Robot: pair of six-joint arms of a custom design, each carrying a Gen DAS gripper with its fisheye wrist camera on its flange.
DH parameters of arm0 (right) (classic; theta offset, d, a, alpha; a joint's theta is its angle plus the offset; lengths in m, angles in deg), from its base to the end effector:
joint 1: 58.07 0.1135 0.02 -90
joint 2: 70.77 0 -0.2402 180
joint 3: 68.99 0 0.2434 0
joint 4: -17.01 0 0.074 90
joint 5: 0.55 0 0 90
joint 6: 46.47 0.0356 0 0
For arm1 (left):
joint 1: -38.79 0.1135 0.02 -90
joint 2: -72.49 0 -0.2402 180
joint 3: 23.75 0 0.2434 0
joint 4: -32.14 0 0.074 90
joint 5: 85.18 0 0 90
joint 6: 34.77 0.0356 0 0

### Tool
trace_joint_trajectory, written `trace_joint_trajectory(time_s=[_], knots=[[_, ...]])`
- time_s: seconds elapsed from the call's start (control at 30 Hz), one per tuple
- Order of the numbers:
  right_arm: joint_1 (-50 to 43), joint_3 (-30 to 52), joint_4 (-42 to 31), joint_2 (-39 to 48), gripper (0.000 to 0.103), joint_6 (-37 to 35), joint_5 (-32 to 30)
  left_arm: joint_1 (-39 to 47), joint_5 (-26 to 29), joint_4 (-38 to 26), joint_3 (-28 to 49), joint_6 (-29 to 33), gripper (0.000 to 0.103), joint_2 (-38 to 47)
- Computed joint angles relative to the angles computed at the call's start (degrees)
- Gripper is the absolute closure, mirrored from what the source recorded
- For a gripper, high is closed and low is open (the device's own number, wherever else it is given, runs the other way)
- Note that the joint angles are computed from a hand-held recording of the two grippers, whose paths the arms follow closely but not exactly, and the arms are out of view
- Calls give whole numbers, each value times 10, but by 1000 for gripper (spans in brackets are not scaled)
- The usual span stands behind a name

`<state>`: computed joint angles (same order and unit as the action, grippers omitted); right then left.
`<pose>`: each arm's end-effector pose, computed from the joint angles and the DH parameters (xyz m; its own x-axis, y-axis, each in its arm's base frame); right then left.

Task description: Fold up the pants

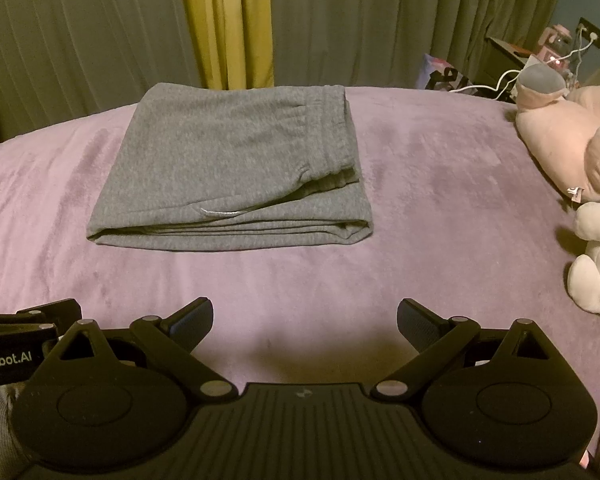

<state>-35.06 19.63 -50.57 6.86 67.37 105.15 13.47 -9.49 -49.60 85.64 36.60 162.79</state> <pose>0.2496 0.0955 0.3041 -0.7994 0.0832 -0.5949 0.0918 0.9957 0.0159 0.2760 -0.1208 0.3369 -0.8604 0.0646 -0.5055 0.0389 0.9974 0.0613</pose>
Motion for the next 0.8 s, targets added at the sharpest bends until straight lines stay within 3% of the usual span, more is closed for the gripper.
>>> trace_joint_trajectory(time_s=[0.8], knots=[[-4, -3, 1, -1, 4, -4, 1, 7, 17, 12, -5, -1, 2, -1]])
